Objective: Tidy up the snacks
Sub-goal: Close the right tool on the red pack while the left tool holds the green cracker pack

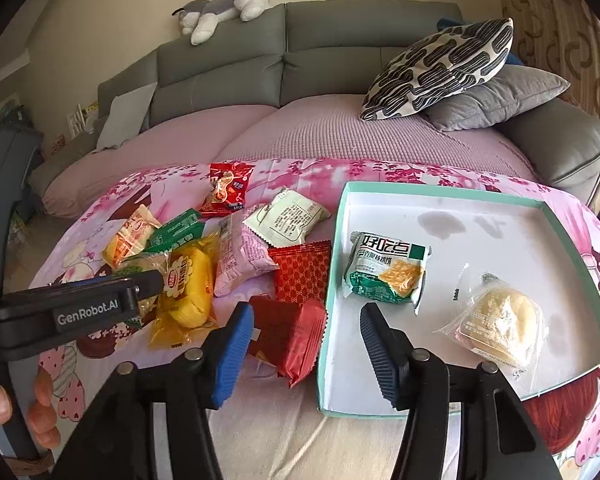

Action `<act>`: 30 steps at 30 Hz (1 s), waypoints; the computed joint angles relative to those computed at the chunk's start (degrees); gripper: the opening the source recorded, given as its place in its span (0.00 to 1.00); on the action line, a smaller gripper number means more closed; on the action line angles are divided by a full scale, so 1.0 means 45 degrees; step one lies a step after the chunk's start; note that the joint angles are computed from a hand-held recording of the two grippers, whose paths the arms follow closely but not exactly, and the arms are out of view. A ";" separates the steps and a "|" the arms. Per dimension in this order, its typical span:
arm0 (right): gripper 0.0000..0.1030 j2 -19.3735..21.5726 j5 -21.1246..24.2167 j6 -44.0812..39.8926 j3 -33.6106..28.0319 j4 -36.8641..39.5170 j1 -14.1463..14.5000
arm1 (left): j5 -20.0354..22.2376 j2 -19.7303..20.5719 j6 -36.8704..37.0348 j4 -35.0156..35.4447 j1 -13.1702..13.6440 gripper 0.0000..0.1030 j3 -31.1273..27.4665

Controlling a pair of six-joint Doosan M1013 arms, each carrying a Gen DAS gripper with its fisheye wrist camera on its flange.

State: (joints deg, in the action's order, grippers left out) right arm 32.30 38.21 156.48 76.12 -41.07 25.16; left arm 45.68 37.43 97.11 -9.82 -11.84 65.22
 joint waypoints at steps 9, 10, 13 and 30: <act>0.58 0.0417 0.0100 -0.1945 -0.0532 0.1500 0.0054 | 0.0313 0.0099 -0.0147 0.0009 0.0083 0.50 -0.0108; 0.58 0.0425 0.0027 -0.1970 -0.0537 0.1417 0.0083 | 0.0330 0.0105 -0.0138 0.0000 0.0092 0.50 -0.0113; 0.58 0.0394 -0.0326 -0.1952 -0.0496 0.1406 0.0107 | 0.0353 0.0114 -0.0160 0.0011 0.0103 0.50 -0.0118; 0.57 0.0512 -0.0114 -0.4086 -0.0691 0.3095 0.0097 | 0.0631 0.0242 -0.0445 0.0151 0.0184 0.50 -0.0236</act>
State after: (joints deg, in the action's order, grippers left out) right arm 34.61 37.70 138.10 73.01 -27.14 25.60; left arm 48.52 38.52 95.11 -9.14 -11.01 64.16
